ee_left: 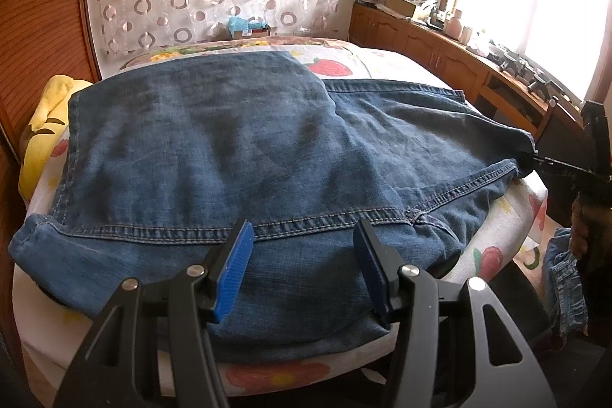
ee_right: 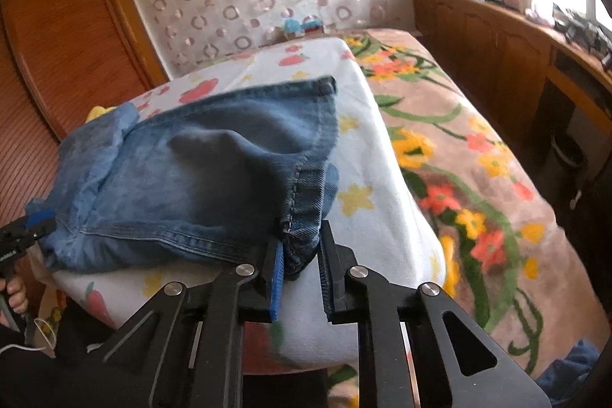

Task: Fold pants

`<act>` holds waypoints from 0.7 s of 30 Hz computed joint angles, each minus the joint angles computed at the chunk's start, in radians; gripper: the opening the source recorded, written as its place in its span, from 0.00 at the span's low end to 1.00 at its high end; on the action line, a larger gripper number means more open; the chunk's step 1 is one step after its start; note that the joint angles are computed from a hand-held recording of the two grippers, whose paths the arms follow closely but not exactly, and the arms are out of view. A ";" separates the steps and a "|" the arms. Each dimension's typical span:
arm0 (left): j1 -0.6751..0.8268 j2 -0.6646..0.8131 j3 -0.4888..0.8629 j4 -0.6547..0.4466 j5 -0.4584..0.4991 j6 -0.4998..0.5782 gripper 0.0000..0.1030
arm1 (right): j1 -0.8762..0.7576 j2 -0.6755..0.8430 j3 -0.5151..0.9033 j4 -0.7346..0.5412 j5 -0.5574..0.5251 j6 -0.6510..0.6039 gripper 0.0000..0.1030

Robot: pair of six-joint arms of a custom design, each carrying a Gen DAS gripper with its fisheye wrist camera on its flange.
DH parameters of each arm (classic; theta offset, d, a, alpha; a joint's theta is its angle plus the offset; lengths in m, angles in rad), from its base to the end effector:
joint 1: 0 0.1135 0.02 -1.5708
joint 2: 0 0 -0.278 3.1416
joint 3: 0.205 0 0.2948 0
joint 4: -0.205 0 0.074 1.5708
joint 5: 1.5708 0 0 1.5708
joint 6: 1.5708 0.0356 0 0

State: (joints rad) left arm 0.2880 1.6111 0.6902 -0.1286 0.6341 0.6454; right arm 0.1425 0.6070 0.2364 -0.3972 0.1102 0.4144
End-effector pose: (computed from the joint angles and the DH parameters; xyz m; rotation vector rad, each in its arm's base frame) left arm 0.2982 0.0663 0.1088 0.6262 2.2985 -0.4106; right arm 0.1600 0.0190 0.1475 0.3710 2.3079 0.1488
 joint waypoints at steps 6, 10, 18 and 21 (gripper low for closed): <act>0.034 -0.029 0.002 -0.020 0.038 0.004 0.52 | 0.083 0.018 0.120 0.014 0.031 -0.027 0.13; 0.059 -0.054 0.012 -0.043 0.058 0.004 0.52 | 0.190 0.114 0.241 0.075 0.083 -0.063 0.12; 0.121 -0.090 0.030 -0.084 0.103 0.026 0.52 | 0.406 0.417 0.520 0.213 0.125 -0.151 0.12; 0.158 -0.097 0.040 -0.108 0.127 0.044 0.52 | 0.484 0.539 0.633 0.239 0.134 -0.197 0.12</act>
State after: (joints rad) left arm 0.4459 1.5139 0.7300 -0.2365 0.7606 0.6890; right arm 0.6264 1.1460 0.8697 -0.1580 0.2447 0.2171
